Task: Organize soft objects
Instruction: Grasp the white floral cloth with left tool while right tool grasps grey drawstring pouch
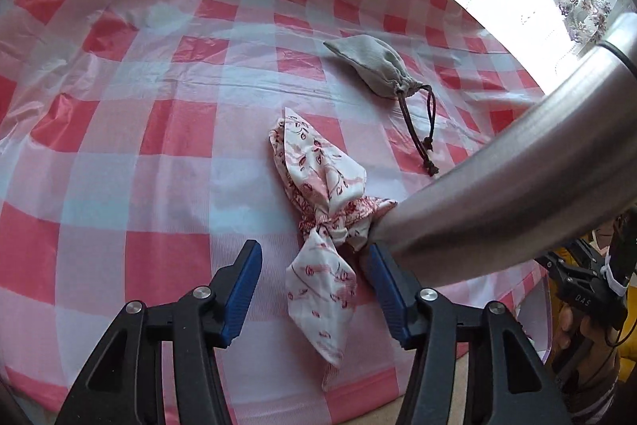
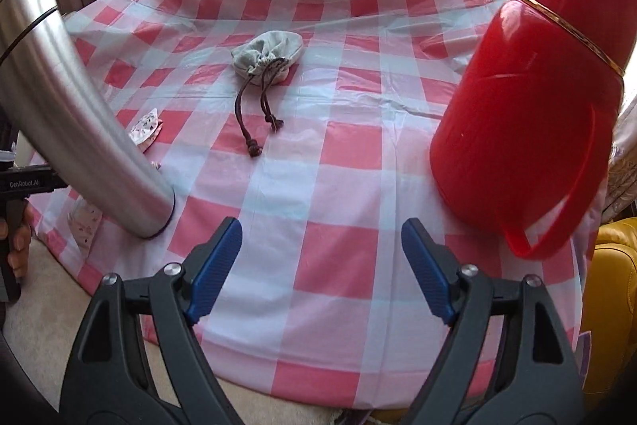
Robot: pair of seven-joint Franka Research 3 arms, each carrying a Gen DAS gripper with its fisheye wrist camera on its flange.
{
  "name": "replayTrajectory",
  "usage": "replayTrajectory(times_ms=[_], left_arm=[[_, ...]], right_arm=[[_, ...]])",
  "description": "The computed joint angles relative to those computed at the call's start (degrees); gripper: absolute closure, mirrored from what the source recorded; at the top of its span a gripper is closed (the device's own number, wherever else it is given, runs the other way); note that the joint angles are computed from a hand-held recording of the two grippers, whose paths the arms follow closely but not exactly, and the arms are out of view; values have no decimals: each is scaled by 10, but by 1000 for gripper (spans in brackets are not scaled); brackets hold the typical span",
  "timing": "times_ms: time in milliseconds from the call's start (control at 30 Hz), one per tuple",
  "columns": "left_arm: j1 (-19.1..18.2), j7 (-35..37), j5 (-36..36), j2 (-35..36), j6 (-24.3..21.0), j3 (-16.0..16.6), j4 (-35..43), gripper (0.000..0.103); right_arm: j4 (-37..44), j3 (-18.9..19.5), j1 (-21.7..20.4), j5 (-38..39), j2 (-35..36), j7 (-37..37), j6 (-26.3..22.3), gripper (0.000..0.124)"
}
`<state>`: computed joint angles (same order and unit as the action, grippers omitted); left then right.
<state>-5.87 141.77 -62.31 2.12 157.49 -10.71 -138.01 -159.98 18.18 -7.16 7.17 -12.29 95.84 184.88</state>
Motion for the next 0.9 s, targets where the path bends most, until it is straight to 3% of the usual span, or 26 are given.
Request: replayTrajectory(times_ms=[133, 233, 300, 433, 533, 667, 867, 900], left_arm=[[8, 4, 14, 38, -4, -4, 38, 46], [24, 1, 19, 63, -23, -11, 65, 46], [30, 1, 28, 76, -24, -18, 77, 46], [43, 9, 42, 102, -25, -35, 102, 59], [54, 25, 37, 114, -25, -47, 115, 69], [69, 40, 19, 128, -31, -57, 129, 83], [70, 55, 1, 127, -7, -65, 123, 88], [70, 56, -2, 127, 0, -66, 122, 90]], right_arm=[[70, -29, 17, -2, 67, -5, -1, 36], [130, -7, -29, -97, 117, 68, -6, 34], [175, -31, -11, -128, 152, 88, -16, 32], [268, 28, -54, -36, 229, -4, -46, 32], [337, 40, -57, -14, 286, -51, -73, 32], [418, -13, 1, -20, 345, -59, -105, 32], [488, -102, 102, -44, 394, -70, -131, 32], [493, -117, 119, -47, 398, -70, -130, 37]])
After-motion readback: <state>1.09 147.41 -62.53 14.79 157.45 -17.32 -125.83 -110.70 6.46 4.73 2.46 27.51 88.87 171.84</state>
